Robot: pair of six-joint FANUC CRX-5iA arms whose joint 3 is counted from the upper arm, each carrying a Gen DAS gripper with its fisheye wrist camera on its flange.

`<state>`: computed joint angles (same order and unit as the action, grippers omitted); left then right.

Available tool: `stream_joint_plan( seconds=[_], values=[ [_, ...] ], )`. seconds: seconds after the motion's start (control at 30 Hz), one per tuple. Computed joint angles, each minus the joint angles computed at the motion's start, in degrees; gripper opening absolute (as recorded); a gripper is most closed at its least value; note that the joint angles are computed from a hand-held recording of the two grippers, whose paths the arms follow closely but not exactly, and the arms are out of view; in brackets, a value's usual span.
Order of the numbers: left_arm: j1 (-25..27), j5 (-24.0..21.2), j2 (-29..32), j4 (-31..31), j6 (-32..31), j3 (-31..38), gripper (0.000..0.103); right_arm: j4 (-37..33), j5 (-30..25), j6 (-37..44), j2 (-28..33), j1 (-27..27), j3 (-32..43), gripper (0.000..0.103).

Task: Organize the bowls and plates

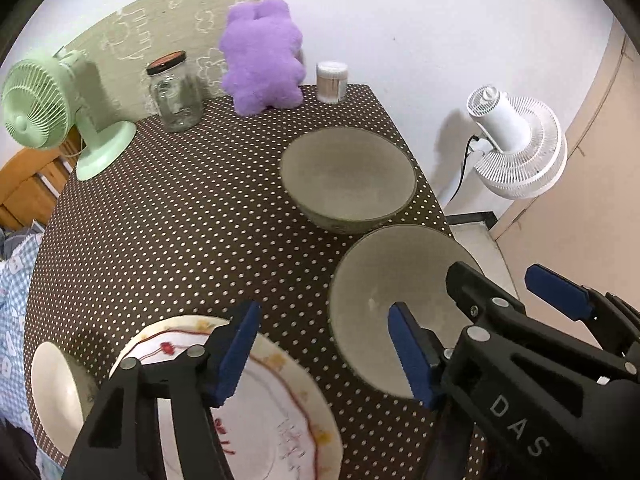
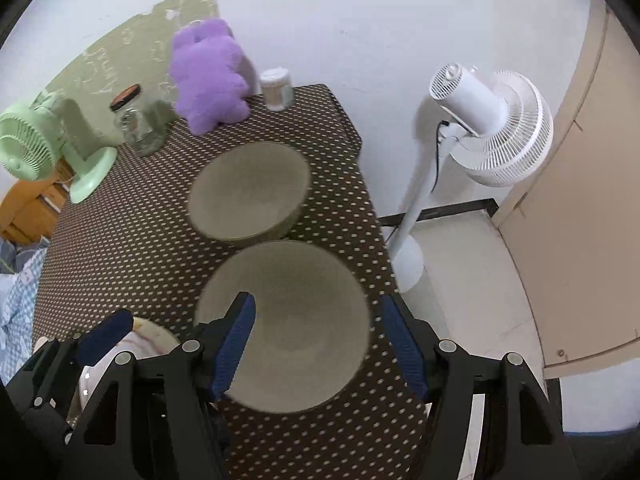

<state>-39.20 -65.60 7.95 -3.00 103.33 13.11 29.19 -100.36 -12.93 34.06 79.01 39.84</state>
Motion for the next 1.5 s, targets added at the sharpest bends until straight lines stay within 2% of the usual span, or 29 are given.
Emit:
stream_joint_plan(
  seconds=[0.2,0.37,0.5,0.6,0.67,0.8,1.0,1.23,1.5],
  values=[
    [-1.05,-1.96,2.8,-1.38,2.85,2.29,0.053,-1.96,3.8,-2.74,-4.28,-0.91,-7.79,0.069],
    [-1.7,-3.51,5.25,-2.33,3.59,4.3,0.038,-3.77,6.68,-3.69,-6.11,-1.65,-11.47,0.064],
    [-1.55,-3.91,6.38,-2.13,3.75,4.71,0.035,-4.99,9.14,-3.41,-7.15,-2.42,-13.86,0.063],
    [-1.22,-4.47,7.23,-1.83,3.83,5.07,0.03,-5.81,10.58,-2.63,-7.28,-3.0,-14.56,0.054],
    [-1.14,-4.97,7.76,-2.04,3.95,5.51,0.024,-6.45,11.48,-2.26,-7.53,-3.44,-15.28,0.047],
    [-1.06,-5.34,8.15,-1.6,3.51,5.79,0.014,-7.61,13.56,-1.18,-8.14,-4.01,-16.21,0.023],
    [-0.93,-6.11,7.99,-1.36,5.19,5.84,0.013,-7.65,12.74,-0.45,-7.53,-4.03,-14.91,0.022],
    [-0.82,-5.48,6.13,-1.17,4.37,4.45,0.013,-7.66,11.09,-0.13,-7.16,-3.35,-13.09,0.022],
    [0.33,-4.64,2.2,-0.7,3.52,2.1,0.013,-5.57,6.67,0.74,-4.28,-1.92,-6.61,0.022]
  ],
)
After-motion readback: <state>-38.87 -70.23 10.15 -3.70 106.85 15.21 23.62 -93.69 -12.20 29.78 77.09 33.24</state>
